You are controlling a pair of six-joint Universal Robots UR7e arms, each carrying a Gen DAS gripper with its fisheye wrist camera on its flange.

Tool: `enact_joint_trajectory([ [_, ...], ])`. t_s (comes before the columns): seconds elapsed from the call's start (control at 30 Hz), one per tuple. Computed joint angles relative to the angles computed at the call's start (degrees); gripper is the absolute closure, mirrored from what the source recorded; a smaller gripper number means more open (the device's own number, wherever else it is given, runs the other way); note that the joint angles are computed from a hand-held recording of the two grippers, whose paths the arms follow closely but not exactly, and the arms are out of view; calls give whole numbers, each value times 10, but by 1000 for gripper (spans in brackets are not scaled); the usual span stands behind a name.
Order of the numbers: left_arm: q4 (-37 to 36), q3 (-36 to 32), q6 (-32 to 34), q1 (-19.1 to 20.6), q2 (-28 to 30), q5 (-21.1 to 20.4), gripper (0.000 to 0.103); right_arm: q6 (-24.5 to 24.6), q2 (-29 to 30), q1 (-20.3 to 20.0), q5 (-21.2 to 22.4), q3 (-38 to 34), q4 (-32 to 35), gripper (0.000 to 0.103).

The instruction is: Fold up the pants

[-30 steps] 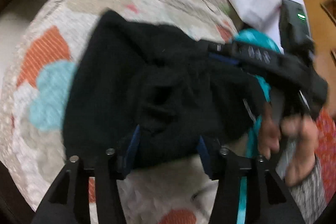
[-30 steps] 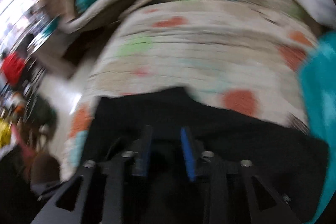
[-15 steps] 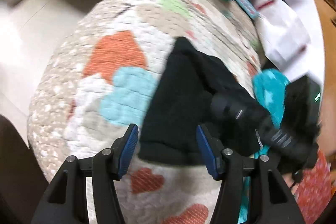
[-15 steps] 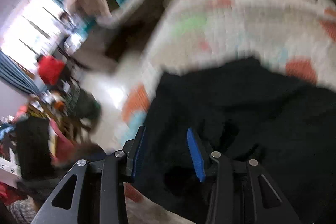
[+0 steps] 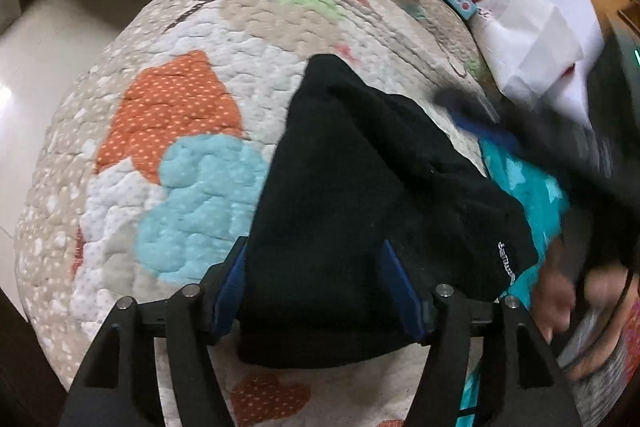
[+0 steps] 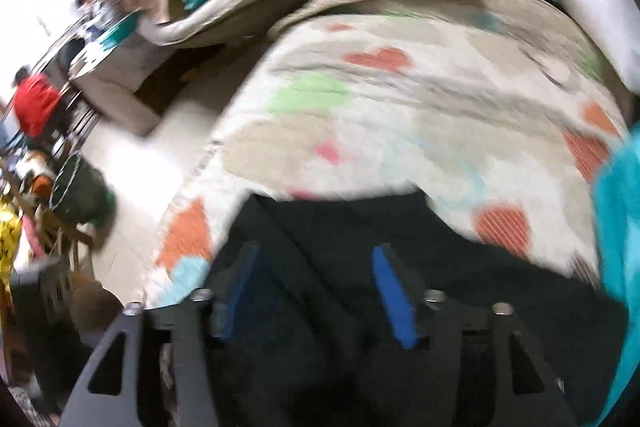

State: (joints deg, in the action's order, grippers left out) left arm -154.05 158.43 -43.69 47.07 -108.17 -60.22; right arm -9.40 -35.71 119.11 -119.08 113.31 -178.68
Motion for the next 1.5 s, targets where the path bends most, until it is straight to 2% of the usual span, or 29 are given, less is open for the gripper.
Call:
enact_joint_trajectory([
  [0.07, 42, 7, -24, -35, -6, 45, 59, -3, 32, -6, 9, -53, 61, 32],
  [0.1, 87, 8, -42, -58, -9, 74, 79, 4, 51, -7, 5, -83, 103, 33],
  [0.13, 109, 13, -46, -72, -20, 86, 82, 17, 69, -7, -4, -111, 155, 46],
  [0.17, 121, 17, -49, -85, -26, 96, 84, 25, 80, -8, -6, -127, 189, 65],
  [0.2, 126, 17, -49, -88, -29, 99, 87, 25, 86, -7, -4, -131, 200, 84],
  [0.23, 132, 16, -48, -89, -33, 99, 89, 13, 92, 3, -12, -132, 186, 90],
  [0.3, 131, 16, -43, -79, -43, 91, 90, 10, 97, 9, 8, -136, 187, 94],
  [0.43, 167, 7, -46, -57, -90, 75, 92, 10, 123, 33, 10, -174, 207, 95],
  [0.57, 256, -8, -69, -43, -174, 105, 92, 11, 150, 45, 38, -218, 226, 95],
  [0.7, 285, -25, -74, 2, -219, 134, 91, 13, 182, 59, 63, -264, 222, 93],
  [0.77, 266, -38, -50, 45, -202, 111, 86, 19, 187, 56, 59, -269, 223, 89],
  [0.8, 250, -41, -38, 71, -204, 85, 84, 24, 183, 52, 67, -267, 229, 80],
  [0.83, 238, -40, -29, 83, -213, 70, 79, 33, 171, 45, 77, -255, 222, 66],
  [0.87, 235, -40, -20, 90, -226, 55, 76, 39, 154, 39, 83, -233, 198, 59],
  [0.9, 244, -43, -15, 93, -247, 45, 70, 41, 136, 35, 81, -209, 168, 50],
  [1.0, 289, -53, -22, 75, -297, 56, 66, 48, 71, 23, 40, -123, 81, 49],
  [1.1, 371, -66, -62, 16, -325, 107, 64, 40, 28, 22, -4, -58, 33, 49],
  [1.13, 374, -69, -61, 9, -310, 114, 62, 46, 19, 19, -7, -37, 24, 49],
  [1.2, 346, -70, -62, 4, -240, 130, 61, 59, 12, 13, -3, -13, 17, 49],
  [1.3, 279, -81, -30, 14, -114, 147, 61, 77, 17, 12, -38, 17, -2, 49],
  [1.37, 236, -94, -1, 22, -54, 138, 61, 94, 0, 2, -49, 60, -45, 49],
  [1.5, 182, -129, 24, 39, 72, 140, 60, 127, -55, -44, -22, 163, -150, 49],
])
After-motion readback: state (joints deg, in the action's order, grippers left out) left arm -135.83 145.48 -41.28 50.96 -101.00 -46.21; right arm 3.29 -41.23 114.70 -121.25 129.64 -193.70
